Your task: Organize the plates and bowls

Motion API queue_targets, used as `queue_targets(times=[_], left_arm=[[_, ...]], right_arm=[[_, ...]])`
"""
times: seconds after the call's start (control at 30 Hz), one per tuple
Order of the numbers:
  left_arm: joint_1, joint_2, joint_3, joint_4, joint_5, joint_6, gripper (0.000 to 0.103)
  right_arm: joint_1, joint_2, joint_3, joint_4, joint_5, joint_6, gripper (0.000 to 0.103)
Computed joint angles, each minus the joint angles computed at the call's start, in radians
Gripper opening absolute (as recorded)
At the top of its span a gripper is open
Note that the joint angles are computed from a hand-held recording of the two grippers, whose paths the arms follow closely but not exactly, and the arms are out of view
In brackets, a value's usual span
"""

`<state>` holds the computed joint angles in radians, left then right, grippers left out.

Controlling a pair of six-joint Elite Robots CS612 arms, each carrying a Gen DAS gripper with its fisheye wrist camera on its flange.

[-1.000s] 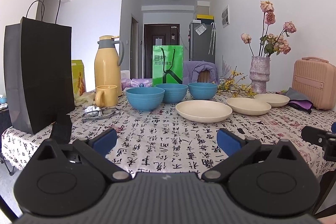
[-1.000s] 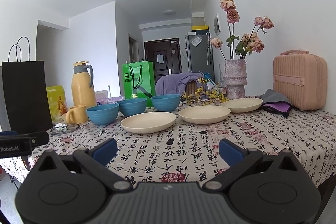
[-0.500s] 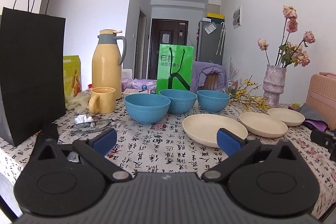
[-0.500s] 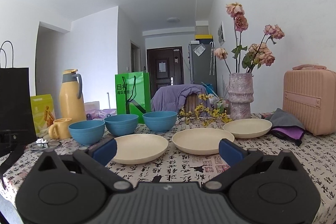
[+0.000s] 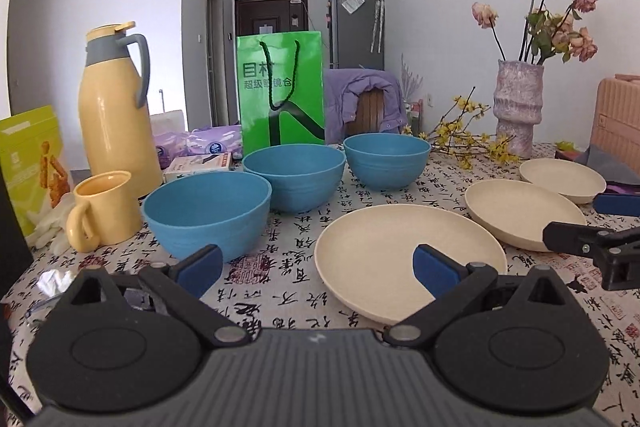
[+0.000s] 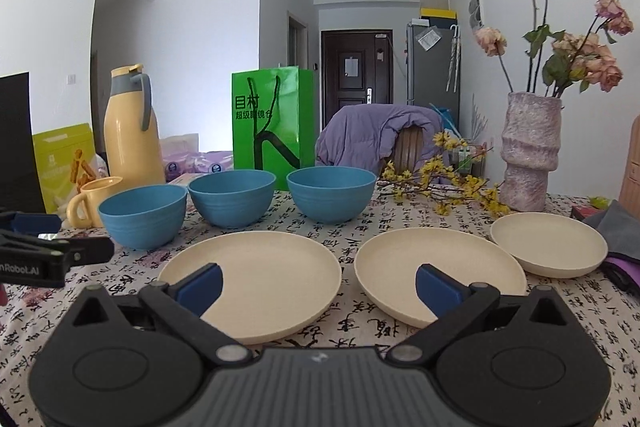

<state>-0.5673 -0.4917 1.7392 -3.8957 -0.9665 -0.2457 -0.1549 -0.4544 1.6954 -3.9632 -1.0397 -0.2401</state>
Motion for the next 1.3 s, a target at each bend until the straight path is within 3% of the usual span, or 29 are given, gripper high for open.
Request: queue_targets(times=[0.13, 0.23, 0.33, 0.43, 0.5, 0.53, 0.73, 0.87, 0.9, 1.3], left_arm=[[0.035, 0.01, -0.068, 0.127, -0.047, -0.031, 0.103], [0.05, 0.027, -0.112, 0.159, -0.076, 0.005, 0.103], [0.067, 0.039, -0.152, 0.228, -0.113, -0.011, 0.103], [0.08, 0.05, -0.183, 0.283, -0.14, -0.037, 0.09], [0.087, 0.055, -0.199, 0.321, -0.156, -0.05, 0.077], [0.09, 0.056, -0.205, 0.34, -0.164, -0.057, 0.073], [0.1, 0.063, -0.225, 0.413, -0.19, -0.107, 0.054], [0.11, 0.067, -0.226, 0.389, -0.238, -0.111, 0.023], [0.11, 0.065, -0.226, 0.393, -0.235, -0.118, 0.02], [0.101, 0.033, -0.179, 0.384, -0.218, -0.131, 0.013]], right_arm=[[0.026, 0.02, -0.078, 0.099, -0.028, -0.021, 0.101], [0.035, 0.032, -0.123, 0.16, -0.049, -0.003, 0.098], [0.038, 0.033, -0.158, 0.273, -0.041, 0.016, 0.089], [0.045, 0.042, -0.185, 0.328, -0.043, 0.013, 0.075], [0.049, 0.045, -0.195, 0.356, -0.045, 0.002, 0.052], [0.05, 0.046, -0.201, 0.374, -0.041, -0.002, 0.047], [0.053, 0.06, -0.231, 0.428, -0.062, 0.014, 0.035], [0.056, 0.067, -0.24, 0.441, -0.085, 0.02, 0.016], [0.057, 0.069, -0.243, 0.439, -0.093, 0.024, 0.01], [0.057, 0.049, -0.214, 0.411, -0.106, 0.032, 0.008]])
